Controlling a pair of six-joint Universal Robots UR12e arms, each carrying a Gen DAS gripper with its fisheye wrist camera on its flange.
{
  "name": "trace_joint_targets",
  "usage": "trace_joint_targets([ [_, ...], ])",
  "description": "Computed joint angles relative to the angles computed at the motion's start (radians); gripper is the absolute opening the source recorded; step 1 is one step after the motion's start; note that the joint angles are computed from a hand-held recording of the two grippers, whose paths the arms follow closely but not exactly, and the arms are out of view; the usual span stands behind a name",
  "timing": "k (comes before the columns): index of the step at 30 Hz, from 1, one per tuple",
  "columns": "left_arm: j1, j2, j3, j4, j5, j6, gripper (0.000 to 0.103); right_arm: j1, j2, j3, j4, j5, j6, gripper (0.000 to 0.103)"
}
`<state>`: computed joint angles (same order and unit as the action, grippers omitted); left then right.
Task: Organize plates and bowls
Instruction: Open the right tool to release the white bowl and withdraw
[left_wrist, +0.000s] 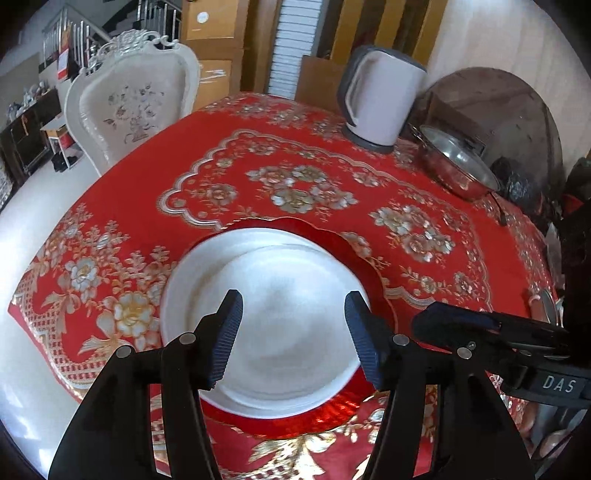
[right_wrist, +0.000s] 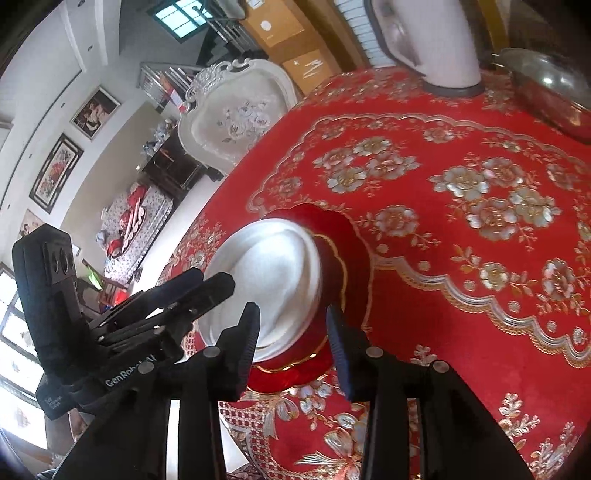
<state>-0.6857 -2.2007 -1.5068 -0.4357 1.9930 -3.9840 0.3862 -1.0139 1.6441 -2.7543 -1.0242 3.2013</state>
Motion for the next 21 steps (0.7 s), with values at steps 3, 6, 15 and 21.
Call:
trace_joint_targets([
  [3, -0.006, -0.020, 0.032, -0.011, -0.005, 0.022, 0.058, -0.009, -0.007, 0.014, -0.016, -0.010, 0.010, 0.038],
  [6, -0.011, -0.037, 0.058, -0.016, -0.003, 0.041, 0.058, -0.020, -0.012, 0.027, -0.030, -0.008, 0.024, 0.038],
  [15, -0.023, -0.080, 0.124, -0.043, -0.004, 0.080, 0.058, -0.047, -0.025, 0.059, -0.062, -0.009, 0.062, 0.039],
  [21, -0.028, -0.103, 0.161, -0.065, -0.006, 0.093, 0.058, -0.057, -0.029, 0.071, -0.071, -0.006, 0.071, 0.042],
])
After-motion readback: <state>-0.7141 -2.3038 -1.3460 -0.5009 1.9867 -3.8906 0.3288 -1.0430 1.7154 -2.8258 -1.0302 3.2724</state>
